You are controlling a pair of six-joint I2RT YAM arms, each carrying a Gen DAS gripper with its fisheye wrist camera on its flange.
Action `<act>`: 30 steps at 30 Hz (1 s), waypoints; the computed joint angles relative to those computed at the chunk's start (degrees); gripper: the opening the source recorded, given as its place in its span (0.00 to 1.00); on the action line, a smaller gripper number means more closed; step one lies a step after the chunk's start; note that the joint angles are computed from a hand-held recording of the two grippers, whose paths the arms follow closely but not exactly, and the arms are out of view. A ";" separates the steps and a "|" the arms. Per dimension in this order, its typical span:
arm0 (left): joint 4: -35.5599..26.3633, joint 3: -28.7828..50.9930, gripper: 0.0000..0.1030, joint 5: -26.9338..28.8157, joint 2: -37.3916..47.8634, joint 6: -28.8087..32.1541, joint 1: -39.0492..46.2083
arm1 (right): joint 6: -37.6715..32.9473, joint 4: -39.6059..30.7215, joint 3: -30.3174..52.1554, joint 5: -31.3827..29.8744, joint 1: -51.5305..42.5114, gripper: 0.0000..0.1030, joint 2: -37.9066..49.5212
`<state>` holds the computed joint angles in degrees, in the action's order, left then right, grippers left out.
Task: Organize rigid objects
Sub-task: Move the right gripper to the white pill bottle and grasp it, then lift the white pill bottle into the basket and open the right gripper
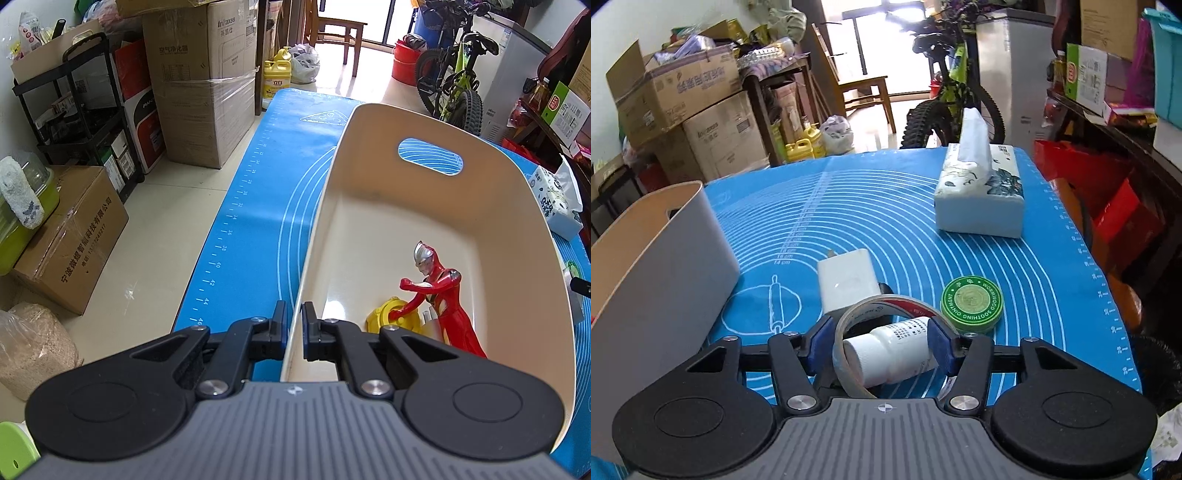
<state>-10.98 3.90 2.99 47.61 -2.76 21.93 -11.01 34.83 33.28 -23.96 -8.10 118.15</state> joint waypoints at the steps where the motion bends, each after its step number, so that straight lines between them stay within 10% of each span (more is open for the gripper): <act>1: 0.08 0.00 0.09 -0.10 0.07 -0.16 -0.17 | 0.51 -0.07 0.02 -0.12 -0.13 0.62 -0.05; 9: 0.09 -0.01 0.09 -0.14 0.08 -0.11 -0.17 | 5.27 -1.85 0.34 1.46 -0.36 0.62 -1.19; 24: 0.18 0.00 0.09 -0.21 0.17 -0.10 -0.24 | 25.58 -26.87 15.66 9.76 4.41 0.61 3.20; 30: 0.23 -0.02 0.09 -0.24 0.19 -0.20 -0.32 | 26.94 -22.02 14.16 8.83 4.21 0.45 4.71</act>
